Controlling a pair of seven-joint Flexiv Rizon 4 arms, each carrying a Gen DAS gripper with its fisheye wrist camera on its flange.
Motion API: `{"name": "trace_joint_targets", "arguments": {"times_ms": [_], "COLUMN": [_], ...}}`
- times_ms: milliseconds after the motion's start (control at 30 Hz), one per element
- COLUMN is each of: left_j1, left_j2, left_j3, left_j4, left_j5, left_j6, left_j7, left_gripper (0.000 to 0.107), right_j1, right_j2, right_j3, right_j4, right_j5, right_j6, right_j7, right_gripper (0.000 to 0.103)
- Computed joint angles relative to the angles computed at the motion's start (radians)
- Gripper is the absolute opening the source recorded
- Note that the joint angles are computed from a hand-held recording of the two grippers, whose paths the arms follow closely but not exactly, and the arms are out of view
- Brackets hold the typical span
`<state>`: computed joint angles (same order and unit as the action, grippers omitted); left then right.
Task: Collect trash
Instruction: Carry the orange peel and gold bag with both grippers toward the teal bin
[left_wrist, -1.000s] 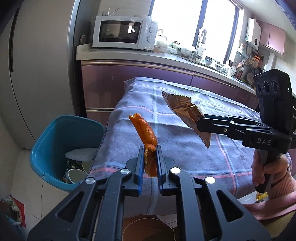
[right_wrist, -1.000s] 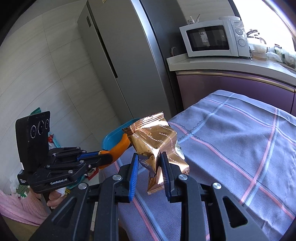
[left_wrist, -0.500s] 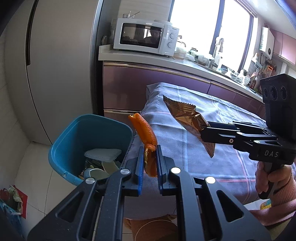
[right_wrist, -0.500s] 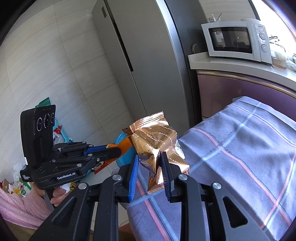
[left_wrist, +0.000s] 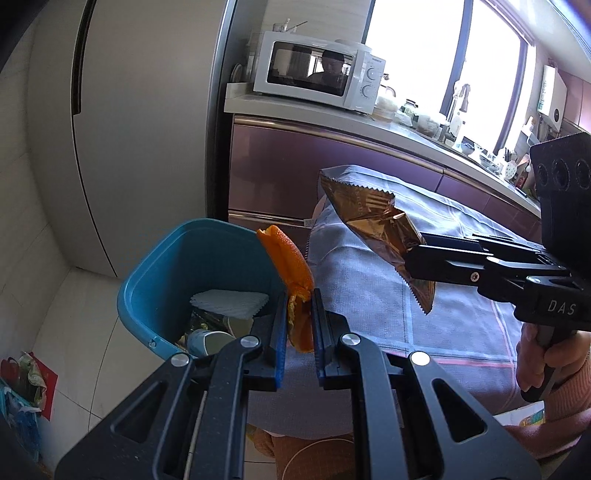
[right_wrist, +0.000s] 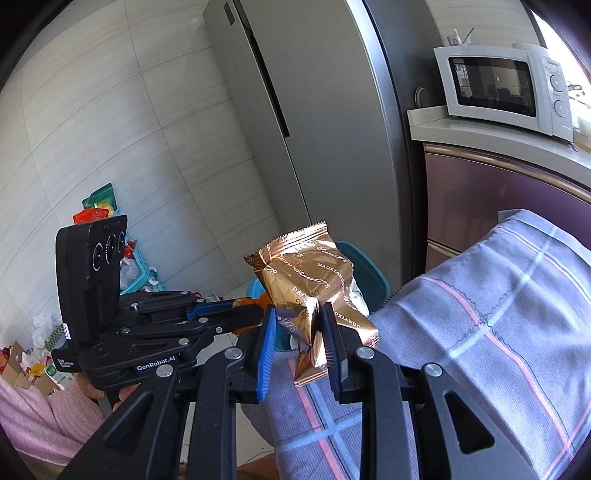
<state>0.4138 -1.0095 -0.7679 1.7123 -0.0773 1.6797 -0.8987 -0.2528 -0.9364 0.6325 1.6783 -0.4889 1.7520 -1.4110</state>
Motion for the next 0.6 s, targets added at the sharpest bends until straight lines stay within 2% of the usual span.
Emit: {"name": "trace_joint_targets", "arguments": {"times_ms": [200,600], "left_j1": [-0.007,-0.026], "left_j2": [-0.002,-0.001], "left_j3": [0.014,0.041], "left_j4": [-0.014,-0.034], "left_j5": [-0.01,-0.027], "left_j6": [-0.002,0.0], "left_j7": [-0.01,-0.029], "left_gripper": [0.013,0.013], "right_j1": [-0.002,0.01], "right_j2": [-0.033,-0.066], "right_j3": [0.035,0.081], "right_j4": [-0.049,-0.117], "right_j5": [0.008,0.122], "right_j6": [-0.048,-0.127], "right_j7": [-0.021,-0.143], "right_gripper": [0.023,0.023]}}
